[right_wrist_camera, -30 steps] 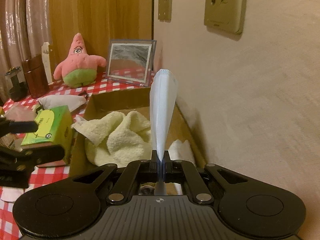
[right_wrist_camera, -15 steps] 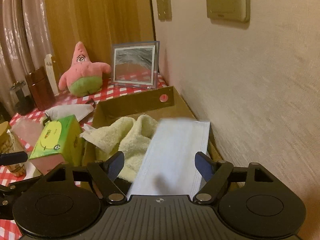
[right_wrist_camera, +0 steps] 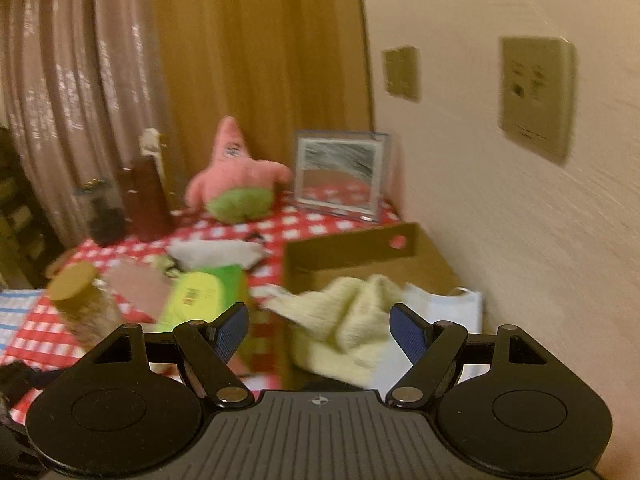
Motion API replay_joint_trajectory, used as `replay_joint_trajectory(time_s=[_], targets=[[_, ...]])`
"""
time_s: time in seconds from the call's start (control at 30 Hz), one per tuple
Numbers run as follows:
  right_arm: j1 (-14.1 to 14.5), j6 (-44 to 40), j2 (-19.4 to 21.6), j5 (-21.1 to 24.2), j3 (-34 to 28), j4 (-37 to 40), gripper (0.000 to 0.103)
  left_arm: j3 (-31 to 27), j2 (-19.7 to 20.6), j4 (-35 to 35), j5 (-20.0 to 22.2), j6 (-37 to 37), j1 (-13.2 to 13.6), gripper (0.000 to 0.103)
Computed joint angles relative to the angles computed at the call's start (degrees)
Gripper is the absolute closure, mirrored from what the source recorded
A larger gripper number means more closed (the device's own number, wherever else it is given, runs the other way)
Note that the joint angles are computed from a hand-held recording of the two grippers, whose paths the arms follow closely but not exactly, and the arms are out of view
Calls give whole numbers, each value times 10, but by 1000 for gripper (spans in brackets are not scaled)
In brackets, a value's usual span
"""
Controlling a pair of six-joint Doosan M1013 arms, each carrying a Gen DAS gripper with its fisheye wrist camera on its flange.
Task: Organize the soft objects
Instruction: 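Move the right gripper to the white cloth beside the nut jar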
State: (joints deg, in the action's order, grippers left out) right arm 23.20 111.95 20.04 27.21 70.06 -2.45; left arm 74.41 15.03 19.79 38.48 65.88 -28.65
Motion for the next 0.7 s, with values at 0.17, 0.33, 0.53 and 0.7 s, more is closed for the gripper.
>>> replay_joint_trajectory(time_s=[0.17,0.33,0.53,0.7], targets=[[22,-48,6,-15,-14,49,26,27,-21,34,14,-27,9,9],[43,-114,29,-9,-41,110,26,39,-33,56,26,-32,25,9],[64,-172,71,13,-81,153,26,45,-34,73,40,-40,49,9],[74,-225,102,53,-117,181,26,46,-30,63,44,-32,69,9]])
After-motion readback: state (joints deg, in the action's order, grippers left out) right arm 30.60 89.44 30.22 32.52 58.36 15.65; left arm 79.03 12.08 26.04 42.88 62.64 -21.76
